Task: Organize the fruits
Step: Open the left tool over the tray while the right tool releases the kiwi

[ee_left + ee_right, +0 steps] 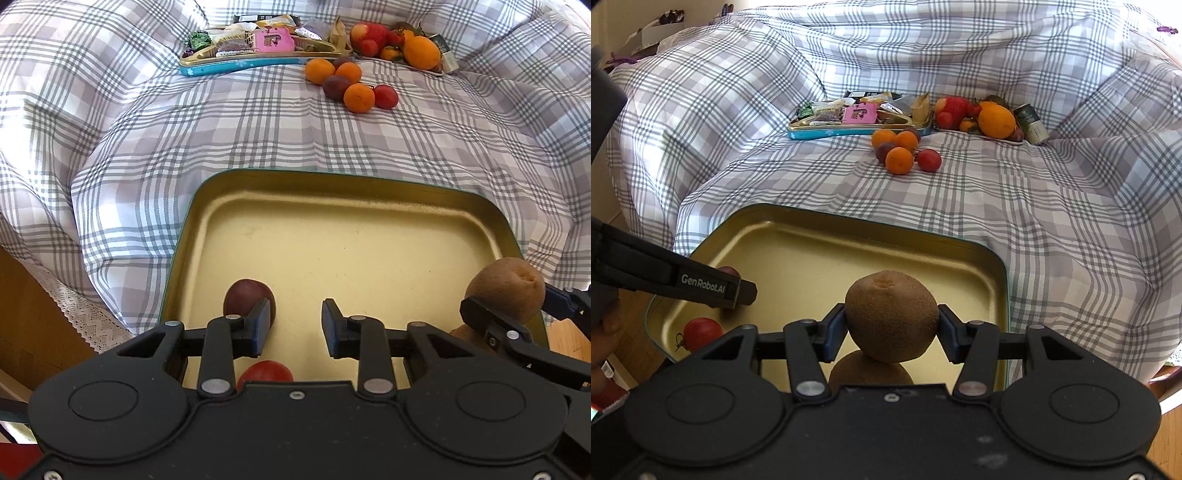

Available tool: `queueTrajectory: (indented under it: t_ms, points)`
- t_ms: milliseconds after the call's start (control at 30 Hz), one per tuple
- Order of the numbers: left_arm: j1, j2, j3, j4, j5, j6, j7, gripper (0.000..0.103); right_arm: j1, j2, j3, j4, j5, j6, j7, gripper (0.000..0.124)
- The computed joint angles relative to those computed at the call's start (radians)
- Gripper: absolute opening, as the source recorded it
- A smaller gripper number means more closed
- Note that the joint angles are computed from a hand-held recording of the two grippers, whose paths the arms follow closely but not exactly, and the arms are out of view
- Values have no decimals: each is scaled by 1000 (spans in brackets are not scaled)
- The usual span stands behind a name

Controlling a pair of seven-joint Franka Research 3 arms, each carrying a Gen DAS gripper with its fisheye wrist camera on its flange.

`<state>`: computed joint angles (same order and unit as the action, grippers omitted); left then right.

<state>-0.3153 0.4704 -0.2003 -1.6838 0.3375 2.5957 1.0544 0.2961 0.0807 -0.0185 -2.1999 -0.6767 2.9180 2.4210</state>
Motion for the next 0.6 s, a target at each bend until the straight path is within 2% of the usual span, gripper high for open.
queueTrajectory:
  t_ms: [167, 300, 400, 467, 600]
  points:
    - [17, -1, -19, 2, -34, -13, 30, 39, -1, -3, -7, -7, -13, 30, 14, 56]
    - [28, -5, -35, 2, -75, -33, 70, 39, 2, -15, -31, -6, -188, 79, 169, 55]
    - [23, -12, -33, 0, -80, -46, 80, 39, -5, -22, -18, 4, -243, 60, 205, 55]
    - [26, -14, -38, 2, -93, -59, 93, 39, -15, -26, 1, 2, -193, 41, 148, 55]
    - [30, -19, -45, 3, -116, -86, 120, 39, -25, -39, 34, -6, 1, -13, -22, 55]
